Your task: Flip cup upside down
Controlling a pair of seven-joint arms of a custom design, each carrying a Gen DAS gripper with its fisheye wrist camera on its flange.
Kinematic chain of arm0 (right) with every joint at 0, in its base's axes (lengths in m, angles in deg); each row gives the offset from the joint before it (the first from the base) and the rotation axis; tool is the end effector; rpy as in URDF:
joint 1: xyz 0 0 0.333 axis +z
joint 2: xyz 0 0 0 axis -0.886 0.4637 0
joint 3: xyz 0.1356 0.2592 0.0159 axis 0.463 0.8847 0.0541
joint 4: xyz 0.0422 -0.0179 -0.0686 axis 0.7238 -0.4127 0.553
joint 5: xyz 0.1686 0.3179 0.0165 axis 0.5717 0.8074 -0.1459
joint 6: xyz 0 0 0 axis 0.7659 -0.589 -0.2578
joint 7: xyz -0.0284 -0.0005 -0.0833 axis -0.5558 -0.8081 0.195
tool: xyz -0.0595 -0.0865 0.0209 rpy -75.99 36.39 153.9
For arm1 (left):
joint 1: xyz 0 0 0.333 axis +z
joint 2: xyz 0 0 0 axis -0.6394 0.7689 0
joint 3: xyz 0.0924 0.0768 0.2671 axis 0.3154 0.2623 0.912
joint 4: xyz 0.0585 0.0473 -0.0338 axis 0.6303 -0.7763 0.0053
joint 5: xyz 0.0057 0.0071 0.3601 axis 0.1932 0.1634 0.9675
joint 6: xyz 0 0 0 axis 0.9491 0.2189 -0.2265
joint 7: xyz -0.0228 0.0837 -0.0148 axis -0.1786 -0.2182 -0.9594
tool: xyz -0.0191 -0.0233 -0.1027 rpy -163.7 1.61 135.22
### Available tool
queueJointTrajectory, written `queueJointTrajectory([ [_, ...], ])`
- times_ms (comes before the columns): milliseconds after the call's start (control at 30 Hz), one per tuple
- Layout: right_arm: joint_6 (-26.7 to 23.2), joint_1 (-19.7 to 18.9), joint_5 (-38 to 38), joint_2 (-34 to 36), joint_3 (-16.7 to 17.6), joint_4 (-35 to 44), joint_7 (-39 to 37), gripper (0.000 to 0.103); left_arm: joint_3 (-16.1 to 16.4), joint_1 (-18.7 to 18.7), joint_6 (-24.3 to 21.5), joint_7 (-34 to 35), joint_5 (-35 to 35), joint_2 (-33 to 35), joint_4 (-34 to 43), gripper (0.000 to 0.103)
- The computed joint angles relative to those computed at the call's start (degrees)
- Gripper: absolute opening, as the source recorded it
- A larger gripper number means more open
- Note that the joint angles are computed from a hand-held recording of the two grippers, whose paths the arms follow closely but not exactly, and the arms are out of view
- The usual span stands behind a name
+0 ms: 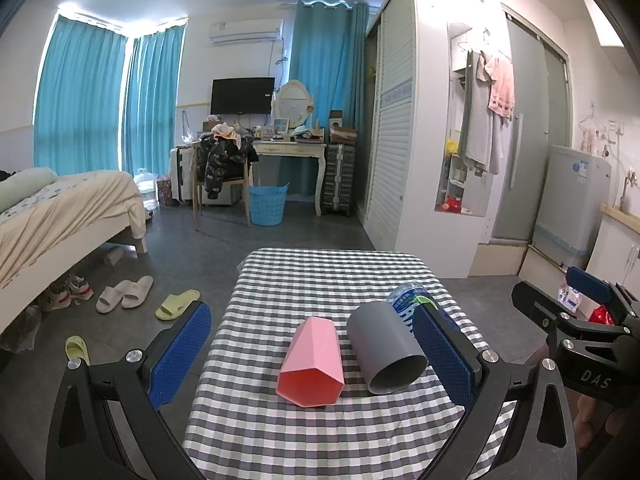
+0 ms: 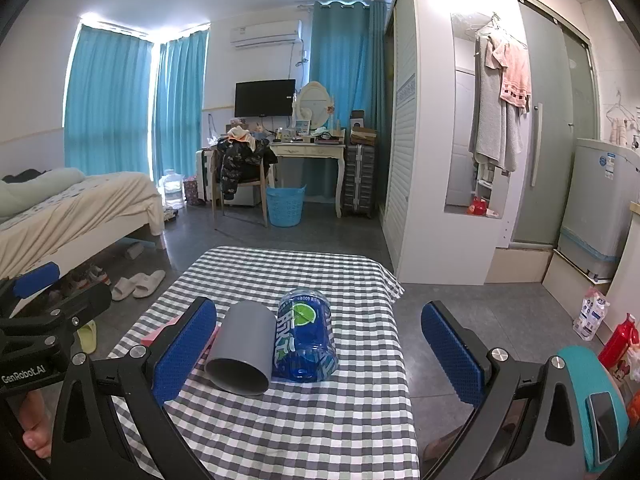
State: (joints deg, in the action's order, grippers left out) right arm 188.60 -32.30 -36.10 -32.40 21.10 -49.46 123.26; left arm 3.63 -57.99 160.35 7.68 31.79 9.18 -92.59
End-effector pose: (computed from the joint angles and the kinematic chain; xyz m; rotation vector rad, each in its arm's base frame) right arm 0.7104 0.2855 0.3964 -1.6721 1.1679 -0.8567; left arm 0.6602 -0.2294 0.3861 -1.6350 1.2703 -0.9660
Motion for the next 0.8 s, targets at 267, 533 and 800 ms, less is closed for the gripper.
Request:
queueJointTrajectory([
  [267,-0.3,0.0,-0.1,0.3,-0.1,0.5,0.2,0.103,0.2,-0.2,0.0,0.2,-0.4,-0.3,-0.4,0.103],
  [533,1.2,-0.5,-0.1,-0.3,1.1,-1.2,-0.9,0.103,0.3,-0.2,-0.1,0.1,-0.1,0.6,0.5,0.103],
  [800,0.4,-0.4,0.4,0.9,0.3,0.7,-0.4,0.103,0.3,-0.4,-0.4,0.5,-0.5,0.5,0.2,0.103],
])
